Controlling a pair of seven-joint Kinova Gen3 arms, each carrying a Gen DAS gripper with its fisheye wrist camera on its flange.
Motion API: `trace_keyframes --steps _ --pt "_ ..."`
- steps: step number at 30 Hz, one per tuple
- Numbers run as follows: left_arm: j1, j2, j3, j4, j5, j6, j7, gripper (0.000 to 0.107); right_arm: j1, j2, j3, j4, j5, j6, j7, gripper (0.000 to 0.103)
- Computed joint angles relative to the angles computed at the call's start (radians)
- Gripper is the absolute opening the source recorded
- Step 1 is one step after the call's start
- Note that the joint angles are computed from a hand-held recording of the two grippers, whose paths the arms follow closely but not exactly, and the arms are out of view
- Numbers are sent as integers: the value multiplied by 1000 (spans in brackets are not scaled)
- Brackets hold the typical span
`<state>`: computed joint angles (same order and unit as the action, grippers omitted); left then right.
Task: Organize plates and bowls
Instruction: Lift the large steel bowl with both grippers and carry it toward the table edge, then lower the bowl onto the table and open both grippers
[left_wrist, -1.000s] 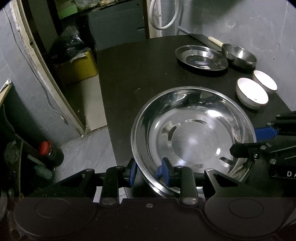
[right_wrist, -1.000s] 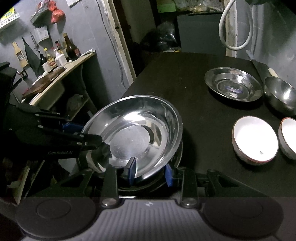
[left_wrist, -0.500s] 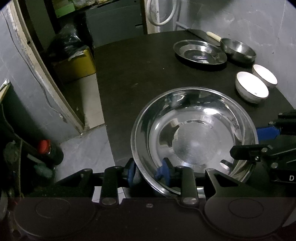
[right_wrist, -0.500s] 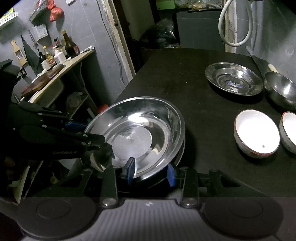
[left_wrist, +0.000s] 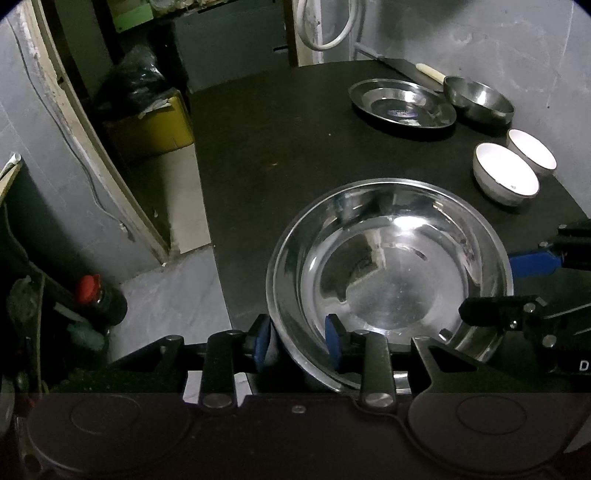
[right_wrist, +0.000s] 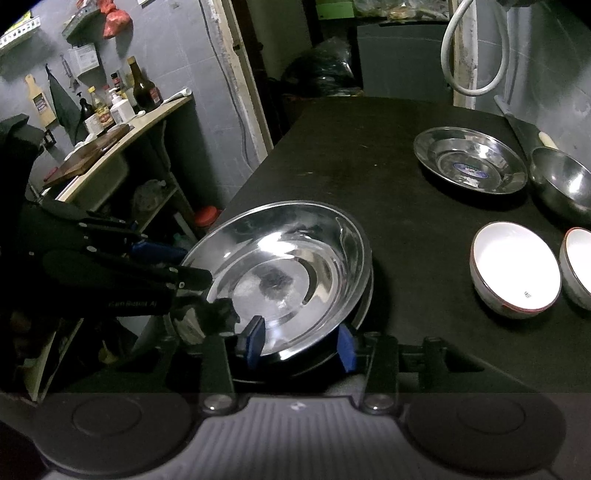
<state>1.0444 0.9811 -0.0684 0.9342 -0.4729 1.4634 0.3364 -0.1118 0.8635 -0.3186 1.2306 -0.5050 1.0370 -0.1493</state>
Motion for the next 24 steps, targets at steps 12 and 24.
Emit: trace_keyframes --steps 12,24 --pt "9 24 -11 -77 -35 105 -54 72 23 6 -10 -4 -29 -18 -7 64" --pt "25 32 -29 -100 -65 161 -117 95 94 -41 -43 137 -132 -153 -7 89"
